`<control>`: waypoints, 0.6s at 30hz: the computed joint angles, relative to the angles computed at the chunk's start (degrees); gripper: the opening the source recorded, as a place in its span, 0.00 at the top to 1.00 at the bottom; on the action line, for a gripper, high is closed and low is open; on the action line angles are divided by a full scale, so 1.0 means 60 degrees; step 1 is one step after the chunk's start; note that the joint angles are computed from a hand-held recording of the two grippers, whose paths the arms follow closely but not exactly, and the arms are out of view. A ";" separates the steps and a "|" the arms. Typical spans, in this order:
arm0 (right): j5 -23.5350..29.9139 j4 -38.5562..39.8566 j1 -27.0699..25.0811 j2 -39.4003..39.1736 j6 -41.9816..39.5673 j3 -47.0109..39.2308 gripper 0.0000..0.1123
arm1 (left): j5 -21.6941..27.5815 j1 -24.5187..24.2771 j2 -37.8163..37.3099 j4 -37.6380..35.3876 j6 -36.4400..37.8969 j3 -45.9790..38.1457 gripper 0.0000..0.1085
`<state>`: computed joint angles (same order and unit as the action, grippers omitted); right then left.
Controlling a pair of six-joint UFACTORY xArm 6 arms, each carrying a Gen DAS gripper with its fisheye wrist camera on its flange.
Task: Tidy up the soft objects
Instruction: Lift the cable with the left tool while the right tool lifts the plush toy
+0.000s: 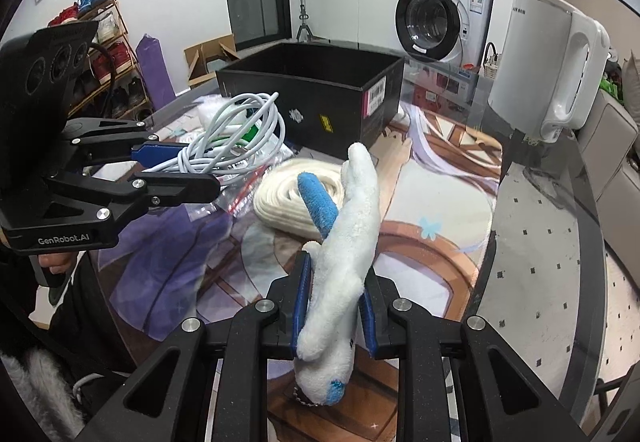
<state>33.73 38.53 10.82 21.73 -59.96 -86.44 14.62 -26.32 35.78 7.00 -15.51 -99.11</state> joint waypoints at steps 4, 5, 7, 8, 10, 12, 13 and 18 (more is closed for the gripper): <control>-0.0021 0.0189 0.0051 -0.0052 -0.0078 -0.0069 0.80 | -0.0148 0.0114 -0.0221 0.0664 -0.0716 0.0272 0.76; 0.0001 0.0239 0.0063 -0.0069 -0.0097 -0.0094 0.80 | -0.0162 0.0133 -0.0244 0.0853 -0.0922 0.0300 0.76; -0.0022 0.0319 0.0097 -0.0108 -0.0141 -0.0124 0.80 | -0.0164 0.0188 -0.0287 0.1097 -0.1203 0.0320 0.76; -0.0016 0.0349 0.0114 -0.0114 -0.0161 -0.0158 0.80 | -0.0174 0.0227 -0.0347 0.1287 -0.1416 0.0381 0.76; 0.0005 0.0411 0.0138 -0.0102 -0.0188 -0.0265 0.80 | -0.0145 0.0276 -0.0370 0.1528 -0.1708 0.0364 0.76; 0.0051 0.0434 0.0159 -0.0062 -0.0190 -0.0420 0.80 | -0.0117 0.0347 -0.0410 0.1840 -0.2055 0.0346 0.76; 0.0044 0.0455 0.0169 -0.0040 -0.0199 -0.0478 0.80 | -0.0098 0.0370 -0.0417 0.1928 -0.2156 0.0332 0.76; 0.0087 0.0565 0.0228 0.0041 -0.0233 -0.0771 0.80 | -0.0033 0.0514 -0.0516 0.2480 -0.2740 0.0325 0.76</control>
